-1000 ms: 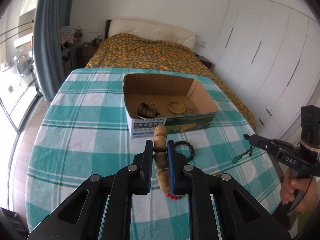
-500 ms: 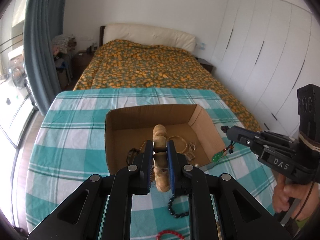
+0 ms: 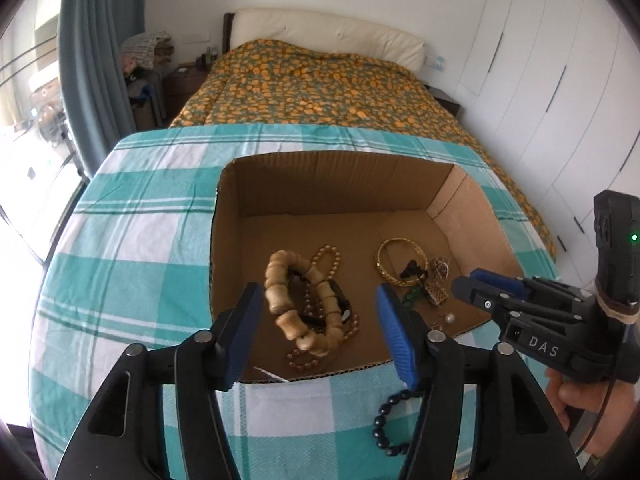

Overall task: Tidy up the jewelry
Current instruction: 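Lower both bracelets into the box and open both tools, then withdraw both tools from the box back over the remaining bracelets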

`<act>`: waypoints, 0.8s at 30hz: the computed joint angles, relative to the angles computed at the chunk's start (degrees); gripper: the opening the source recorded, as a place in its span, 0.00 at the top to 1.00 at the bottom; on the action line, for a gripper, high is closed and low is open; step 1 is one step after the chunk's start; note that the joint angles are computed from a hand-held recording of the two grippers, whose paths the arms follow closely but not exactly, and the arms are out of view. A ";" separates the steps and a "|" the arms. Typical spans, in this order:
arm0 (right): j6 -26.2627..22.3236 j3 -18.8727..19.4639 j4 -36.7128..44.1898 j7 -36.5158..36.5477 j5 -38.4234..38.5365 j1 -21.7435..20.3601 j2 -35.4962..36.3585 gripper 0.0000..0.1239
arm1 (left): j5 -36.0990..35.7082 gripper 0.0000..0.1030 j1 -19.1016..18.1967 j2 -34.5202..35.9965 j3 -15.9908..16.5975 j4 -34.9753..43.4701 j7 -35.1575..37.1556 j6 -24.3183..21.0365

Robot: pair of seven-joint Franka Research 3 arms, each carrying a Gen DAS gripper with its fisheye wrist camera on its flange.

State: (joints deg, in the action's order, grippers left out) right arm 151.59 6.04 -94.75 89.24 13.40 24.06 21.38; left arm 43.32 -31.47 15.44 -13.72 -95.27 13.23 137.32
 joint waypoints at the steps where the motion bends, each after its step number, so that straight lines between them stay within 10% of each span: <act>1: 0.82 0.06 -1.51 -0.07 0.11 0.07 -0.61 0.73 | 0.40 0.36 -0.13 -0.87 0.05 -1.12 -0.73 0.14; 10: 6.62 -1.35 -9.99 2.82 -4.77 2.45 -6.44 0.74 | 3.50 0.36 0.46 -10.15 -3.05 -12.25 -7.76 2.02; 14: 15.02 -2.73 -16.82 7.98 -10.08 3.94 -11.69 0.71 | 5.28 0.18 0.22 -14.04 -5.36 -16.62 -9.43 0.86; 19: 19.64 -3.67 -28.81 20.65 -27.92 3.87 -21.98 0.57 | 3.98 0.12 -0.32 -19.33 -8.70 -24.51 -12.40 -2.84; 24: 19.98 3.70 -42.03 42.13 -51.27 -5.48 -33.25 0.54 | 0.38 0.12 -1.48 -21.86 -11.72 -31.23 -19.46 -4.98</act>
State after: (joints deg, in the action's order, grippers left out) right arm 171.57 9.75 -136.78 131.37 -37.87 18.58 -11.87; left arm 43.71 -32.95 -6.42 -25.44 -126.51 -6.23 132.34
